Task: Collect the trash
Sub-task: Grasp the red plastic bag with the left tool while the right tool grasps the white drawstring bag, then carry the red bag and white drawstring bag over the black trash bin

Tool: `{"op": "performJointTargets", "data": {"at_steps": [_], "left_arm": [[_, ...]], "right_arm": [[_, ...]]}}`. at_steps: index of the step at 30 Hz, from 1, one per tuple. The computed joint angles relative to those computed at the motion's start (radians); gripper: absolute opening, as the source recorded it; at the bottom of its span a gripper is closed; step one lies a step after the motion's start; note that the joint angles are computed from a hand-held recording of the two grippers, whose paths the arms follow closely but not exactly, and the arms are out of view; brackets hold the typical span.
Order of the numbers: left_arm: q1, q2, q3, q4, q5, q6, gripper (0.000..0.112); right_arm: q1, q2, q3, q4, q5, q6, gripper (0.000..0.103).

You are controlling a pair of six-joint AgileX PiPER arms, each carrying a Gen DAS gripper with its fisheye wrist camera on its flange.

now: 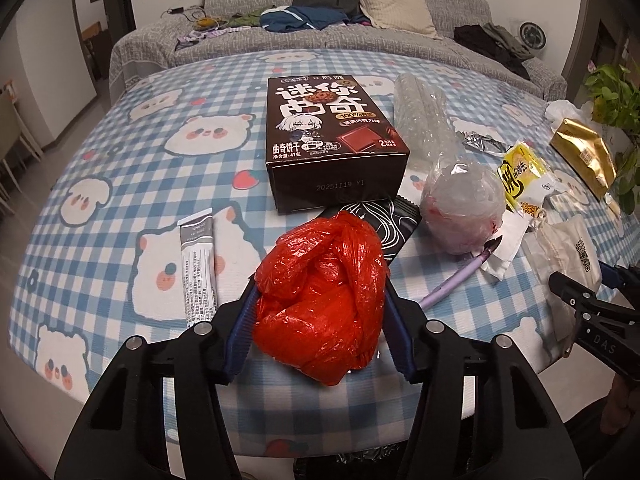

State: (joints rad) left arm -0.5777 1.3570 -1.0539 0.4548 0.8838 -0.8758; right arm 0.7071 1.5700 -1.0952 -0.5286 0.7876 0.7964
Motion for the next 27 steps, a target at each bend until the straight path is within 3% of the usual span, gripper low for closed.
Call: {"op": "performJointTargets", "data": {"at_steps": [2, 8, 27], "left_arm": [[-0.002, 0.000, 0.000, 0.003, 0.002, -0.010, 0.052], [-0.021, -0.002, 0.000, 0.028, 0.019, -0.045, 0.049], [-0.099, -0.082, -0.005, 0.072, 0.131, -0.119, 0.048]], "right_arm": [[-0.006, -0.005, 0.006, 0.004, -0.004, 0.001, 0.047], [-0.011, -0.017, 0.020, -0.007, -0.016, 0.019, 0.039], [0.022, -0.101, 0.050, -0.007, 0.011, 0.055, 0.037]]}}
